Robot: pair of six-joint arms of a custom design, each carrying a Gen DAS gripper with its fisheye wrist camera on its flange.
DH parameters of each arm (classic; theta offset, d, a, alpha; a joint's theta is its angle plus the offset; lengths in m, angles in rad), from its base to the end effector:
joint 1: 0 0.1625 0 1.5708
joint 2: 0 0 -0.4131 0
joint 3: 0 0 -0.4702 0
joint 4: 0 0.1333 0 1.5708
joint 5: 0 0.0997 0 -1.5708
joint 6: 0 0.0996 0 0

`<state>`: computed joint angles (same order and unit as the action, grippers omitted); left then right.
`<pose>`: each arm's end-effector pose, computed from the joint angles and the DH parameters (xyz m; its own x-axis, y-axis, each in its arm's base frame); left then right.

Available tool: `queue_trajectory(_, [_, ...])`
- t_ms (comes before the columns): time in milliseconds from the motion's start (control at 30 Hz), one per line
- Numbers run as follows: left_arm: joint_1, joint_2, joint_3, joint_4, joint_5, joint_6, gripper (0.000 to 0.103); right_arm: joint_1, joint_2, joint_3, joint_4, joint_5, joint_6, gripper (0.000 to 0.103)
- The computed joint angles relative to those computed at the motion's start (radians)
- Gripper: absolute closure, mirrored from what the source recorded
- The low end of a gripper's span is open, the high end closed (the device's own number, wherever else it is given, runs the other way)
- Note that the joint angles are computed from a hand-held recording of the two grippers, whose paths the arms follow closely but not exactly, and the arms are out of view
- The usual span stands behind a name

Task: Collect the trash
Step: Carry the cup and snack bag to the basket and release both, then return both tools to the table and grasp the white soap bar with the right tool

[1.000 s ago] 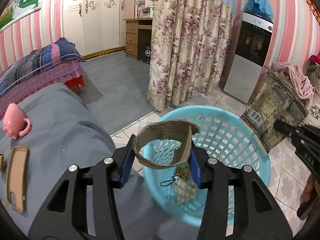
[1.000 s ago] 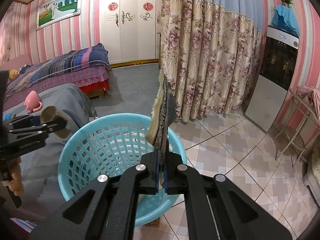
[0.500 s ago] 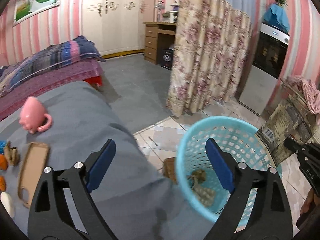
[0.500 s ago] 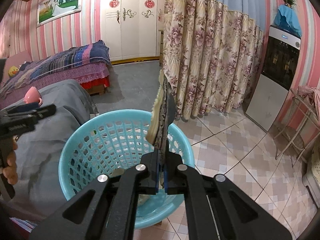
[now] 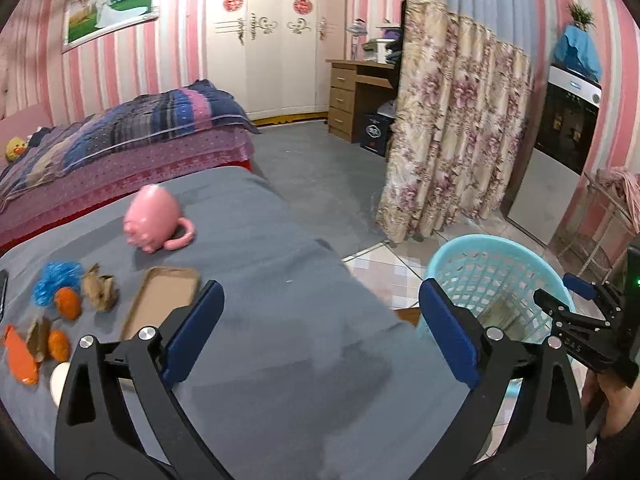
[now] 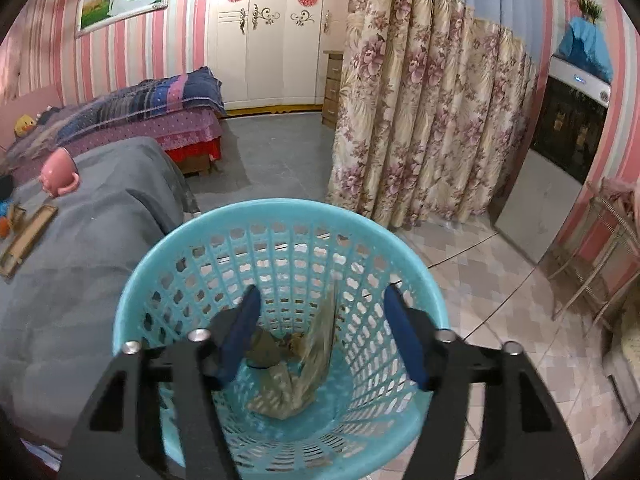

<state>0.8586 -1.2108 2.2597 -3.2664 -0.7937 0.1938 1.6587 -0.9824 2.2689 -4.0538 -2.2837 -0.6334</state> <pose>-0.1745 -0.5129 0.1449 -0.7001 0.2597 -0.6652 0.6689 0.5646 -0.4835 0.1090 -0.4600 0.1201 -0.6315 0.2197 0.7436 -0.5035 0.6132 -0.6087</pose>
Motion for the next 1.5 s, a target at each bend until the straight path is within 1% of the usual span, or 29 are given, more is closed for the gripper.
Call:
queue_trajectory(67, [0.009, -0.039, 0.021, 0.001, 0.009, 0.008, 0.007, 0.007, 0.013, -0.010, -0.006, -0.012, -0.007, 0.019])
queue_trajectory(133, [0.015, -0.067, 0.035, -0.004, 0.028, 0.025, 0.006, 0.018, 0.024, -0.016, -0.040, -0.013, -0.012, 0.011])
queue_trajectory(167, [0.016, -0.077, 0.040, -0.004, 0.035, 0.030, 0.006, 0.030, 0.036, -0.026, -0.068, -0.028, -0.023, 0.009])
queue_trajectory(233, [0.020, -0.109, 0.053, -0.007, 0.052, 0.042, 0.006, 0.050, 0.054, -0.045, -0.098, -0.052, -0.035, 0.007])
queue_trajectory(333, [0.031, -0.156, 0.069, -0.002, 0.061, 0.047, 0.006, 0.088, 0.066, -0.062, -0.093, -0.064, -0.023, 0.006])
queue_trajectory(467, [0.052, -0.230, 0.092, 0.010, 0.079, 0.052, 0.006, 0.140, 0.094, -0.093, -0.091, -0.075, -0.031, 0.006])
queue_trajectory(600, [0.072, -0.305, 0.112, 0.015, 0.104, 0.082, 0.006, 0.194, 0.129, -0.122, -0.070, -0.066, -0.020, 0.005])
queue_trajectory(700, [0.092, -0.363, 0.126, 0.012, 0.128, 0.117, 0.006, 0.240, 0.171, -0.162, -0.039, -0.063, -0.008, 0.005])
queue_trajectory(800, [0.119, -0.423, 0.138, 0.019, 0.145, 0.142, 0.006, 0.271, 0.209, -0.193, -0.010, -0.052, 0.002, 0.005])
queue_trajectory(900, [0.148, -0.472, 0.146, 0.008, 0.165, 0.187, 0.006, 0.302, 0.257, -0.231, 0.039, -0.043, 0.035, 0.005])
queue_trajectory(1033, [0.203, -0.543, 0.153, 0.031, 0.163, 0.208, 0.006, 0.338, 0.320, -0.282, 0.081, -0.041, 0.071, 0.005])
queue_trajectory(1167, [0.256, -0.577, 0.157, 0.018, 0.167, 0.244, 0.006, 0.370, 0.375, -0.333, 0.123, -0.042, 0.097, 0.005])
queue_trajectory(1333, [0.349, -0.618, 0.157, 0.028, 0.135, 0.245, 0.006, 0.404, 0.445, -0.399, 0.186, -0.030, 0.106, 0.005])
queue_trajectory(1500, [0.443, -0.631, 0.145, 0.040, 0.111, 0.238, 0.006, 0.432, 0.508, -0.454, 0.239, -0.019, 0.121, 0.005])
